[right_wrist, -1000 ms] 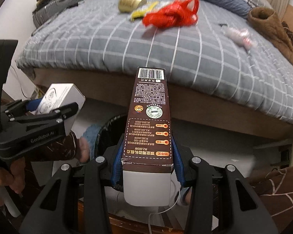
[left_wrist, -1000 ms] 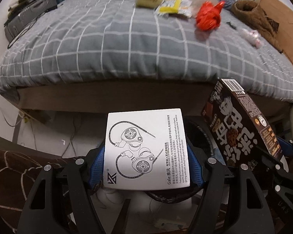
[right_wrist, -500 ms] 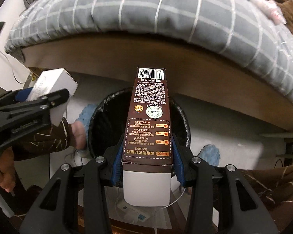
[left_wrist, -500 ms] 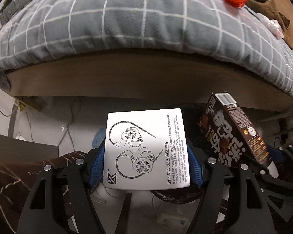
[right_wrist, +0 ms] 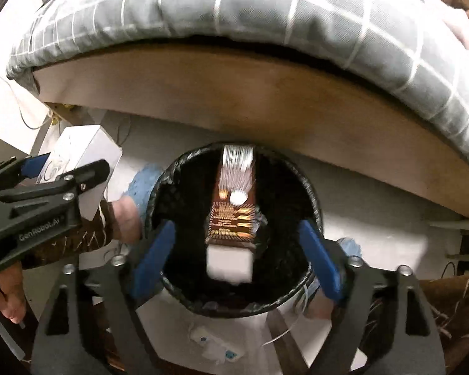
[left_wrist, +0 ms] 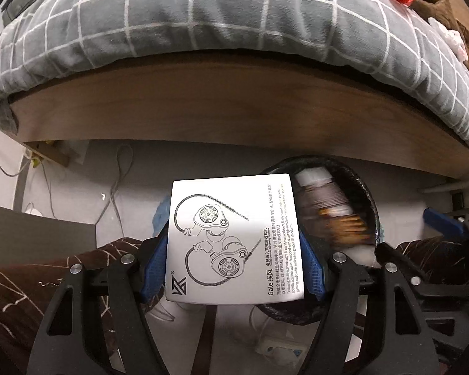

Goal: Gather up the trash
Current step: 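Open right tool to drop brown box while left tool drops white box into bin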

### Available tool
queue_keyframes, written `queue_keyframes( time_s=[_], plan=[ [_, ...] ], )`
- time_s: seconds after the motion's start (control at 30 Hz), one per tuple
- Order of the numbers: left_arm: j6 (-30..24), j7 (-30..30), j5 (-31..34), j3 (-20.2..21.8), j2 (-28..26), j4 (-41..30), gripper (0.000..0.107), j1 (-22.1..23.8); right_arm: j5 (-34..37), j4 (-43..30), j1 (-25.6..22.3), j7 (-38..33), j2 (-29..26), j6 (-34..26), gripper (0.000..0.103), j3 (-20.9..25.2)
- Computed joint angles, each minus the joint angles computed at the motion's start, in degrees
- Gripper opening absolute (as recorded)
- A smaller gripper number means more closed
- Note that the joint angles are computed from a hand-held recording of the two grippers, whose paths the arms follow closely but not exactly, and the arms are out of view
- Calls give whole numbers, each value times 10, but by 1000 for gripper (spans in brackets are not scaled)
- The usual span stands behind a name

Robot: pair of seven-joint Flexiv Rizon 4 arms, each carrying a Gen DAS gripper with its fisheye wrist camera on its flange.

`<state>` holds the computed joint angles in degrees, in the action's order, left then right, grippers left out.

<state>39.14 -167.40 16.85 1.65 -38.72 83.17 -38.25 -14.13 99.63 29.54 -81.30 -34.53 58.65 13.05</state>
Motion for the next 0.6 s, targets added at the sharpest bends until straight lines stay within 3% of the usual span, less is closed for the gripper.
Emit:
queue_keyframes(
  time_s=[0.13, 0.33, 0.6],
  plan=[
    [10, 0, 3, 0, -6, -8, 69, 0, -13, 9, -1, 40, 11, 19, 94, -27],
    [12, 25, -8, -2, -37, -50, 69, 0, -57, 36, -3, 92, 25, 53, 95, -63],
    [1, 75, -36, -7, -89, -130, 69, -3, -76, 36, -26, 123, 23, 46, 95, -70]
  ],
)
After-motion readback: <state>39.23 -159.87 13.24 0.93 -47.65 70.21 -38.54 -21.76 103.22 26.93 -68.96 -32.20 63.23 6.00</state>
